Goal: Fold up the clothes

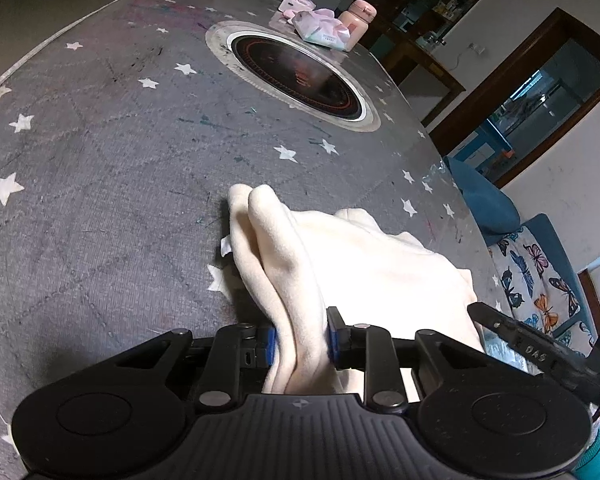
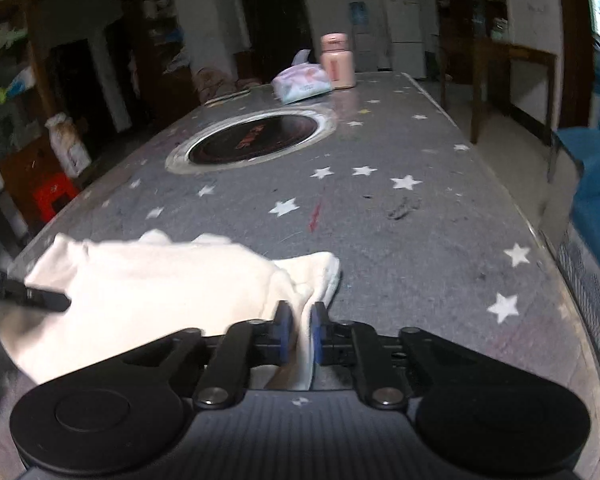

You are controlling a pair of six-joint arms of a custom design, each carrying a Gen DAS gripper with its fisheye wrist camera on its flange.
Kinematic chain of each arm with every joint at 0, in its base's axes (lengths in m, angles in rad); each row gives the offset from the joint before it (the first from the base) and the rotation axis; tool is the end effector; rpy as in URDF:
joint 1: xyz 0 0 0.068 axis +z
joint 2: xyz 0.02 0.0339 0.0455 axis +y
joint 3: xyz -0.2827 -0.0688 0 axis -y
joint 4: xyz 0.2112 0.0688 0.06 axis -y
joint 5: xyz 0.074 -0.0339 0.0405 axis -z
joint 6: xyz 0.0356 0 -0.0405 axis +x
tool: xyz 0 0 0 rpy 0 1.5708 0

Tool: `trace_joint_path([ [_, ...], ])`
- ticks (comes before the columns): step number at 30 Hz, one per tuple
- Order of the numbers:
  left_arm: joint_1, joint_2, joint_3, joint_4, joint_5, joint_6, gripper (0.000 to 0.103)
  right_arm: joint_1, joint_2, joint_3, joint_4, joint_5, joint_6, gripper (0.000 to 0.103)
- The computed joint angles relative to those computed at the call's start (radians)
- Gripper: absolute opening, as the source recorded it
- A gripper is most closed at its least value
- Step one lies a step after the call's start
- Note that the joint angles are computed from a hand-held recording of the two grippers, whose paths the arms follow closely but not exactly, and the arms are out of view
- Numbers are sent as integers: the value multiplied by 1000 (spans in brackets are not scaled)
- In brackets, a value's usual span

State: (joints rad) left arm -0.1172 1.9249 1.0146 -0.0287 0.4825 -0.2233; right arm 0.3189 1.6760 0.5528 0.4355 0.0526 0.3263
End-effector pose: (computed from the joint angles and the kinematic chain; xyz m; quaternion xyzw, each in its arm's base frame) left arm 0.3529 -0.0582 0.1635 0.0252 0.9256 -0.2749 0.2588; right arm 0.2663 0.0860 0.1607 0.0146 0.9037 0.1129 0.4127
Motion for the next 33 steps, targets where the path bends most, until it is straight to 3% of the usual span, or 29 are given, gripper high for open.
trace_joint_path([
  [3,-5,0,7,-8,-2,2,31,-51,-10,-10,1,-83,41,39],
  [7,-20,-11,-6,7,-21,10,35,-55,9,-29,39,-100,42,39],
  [10,-32,-20,-17,16,-44,26,33,-44,24,-32,69,-113,53,34],
  [11,-34,-22,-19,18,-48,30,33,-41,29,-23,63,-116,56,19],
  [12,-34,-21,-17,15,-49,31,32,-40,35,-15,57,-124,61,13],
  [16,-40,-20,-2,-5,-76,33,23,-31,27,-29,86,-119,77,11],
  [33,-135,-68,27,-16,-179,87,19,11,-120,-30,29,-26,34,10],
])
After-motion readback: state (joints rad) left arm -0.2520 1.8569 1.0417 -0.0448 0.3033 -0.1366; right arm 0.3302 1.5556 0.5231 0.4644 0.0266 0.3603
